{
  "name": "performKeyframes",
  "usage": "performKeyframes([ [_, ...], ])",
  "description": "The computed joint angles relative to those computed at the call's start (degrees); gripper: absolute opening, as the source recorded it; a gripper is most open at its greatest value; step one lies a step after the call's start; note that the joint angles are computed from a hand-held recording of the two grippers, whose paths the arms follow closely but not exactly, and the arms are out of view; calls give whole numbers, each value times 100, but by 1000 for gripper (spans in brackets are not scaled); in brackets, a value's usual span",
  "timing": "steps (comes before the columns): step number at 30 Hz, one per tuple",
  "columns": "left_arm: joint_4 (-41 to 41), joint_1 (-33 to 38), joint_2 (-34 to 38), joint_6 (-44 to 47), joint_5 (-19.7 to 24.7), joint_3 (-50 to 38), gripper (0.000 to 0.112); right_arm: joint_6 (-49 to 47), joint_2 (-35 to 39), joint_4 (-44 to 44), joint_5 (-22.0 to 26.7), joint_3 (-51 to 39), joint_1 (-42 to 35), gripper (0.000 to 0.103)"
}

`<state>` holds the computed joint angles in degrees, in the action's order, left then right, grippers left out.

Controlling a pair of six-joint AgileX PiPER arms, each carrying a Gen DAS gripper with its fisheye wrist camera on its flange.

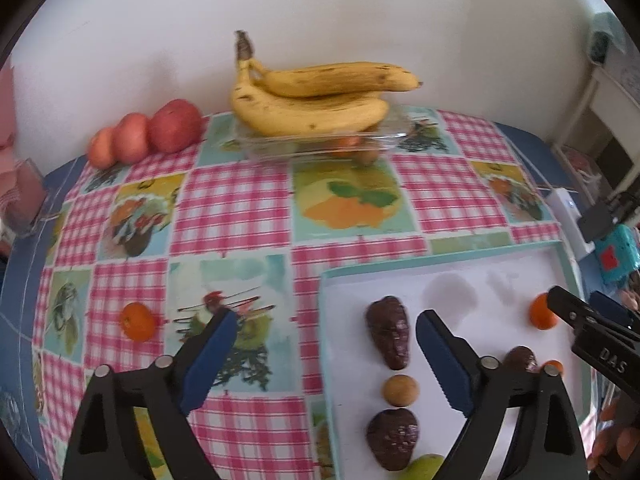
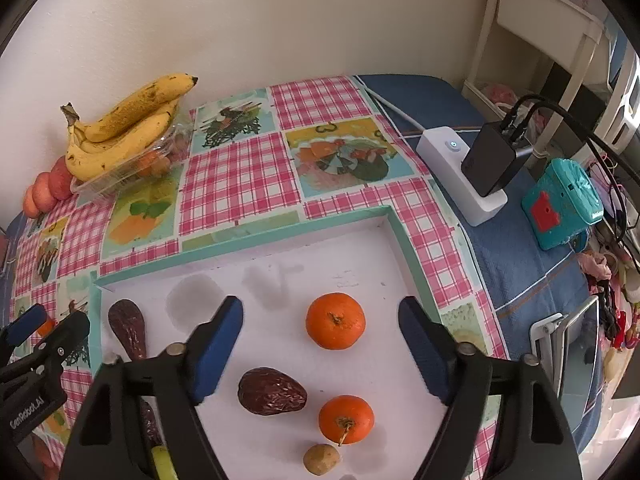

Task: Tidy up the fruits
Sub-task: 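Withdraw both open tools from the tray toward the remaining fruit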

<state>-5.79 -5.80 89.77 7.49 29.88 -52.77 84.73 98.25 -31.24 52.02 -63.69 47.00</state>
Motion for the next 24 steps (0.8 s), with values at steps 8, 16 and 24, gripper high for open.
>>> performKeyframes([
  [8, 478, 101, 67, -489, -8, 18, 103, -85, 57, 55, -36, -34, -11, 81],
  [16, 483, 149, 17, -458, -7, 36, 103, 37, 13, -2, -136, 26, 7, 89],
  [24, 542, 263, -247, -371, 187, 61, 103, 99, 54, -79, 22, -119, 169, 93],
])
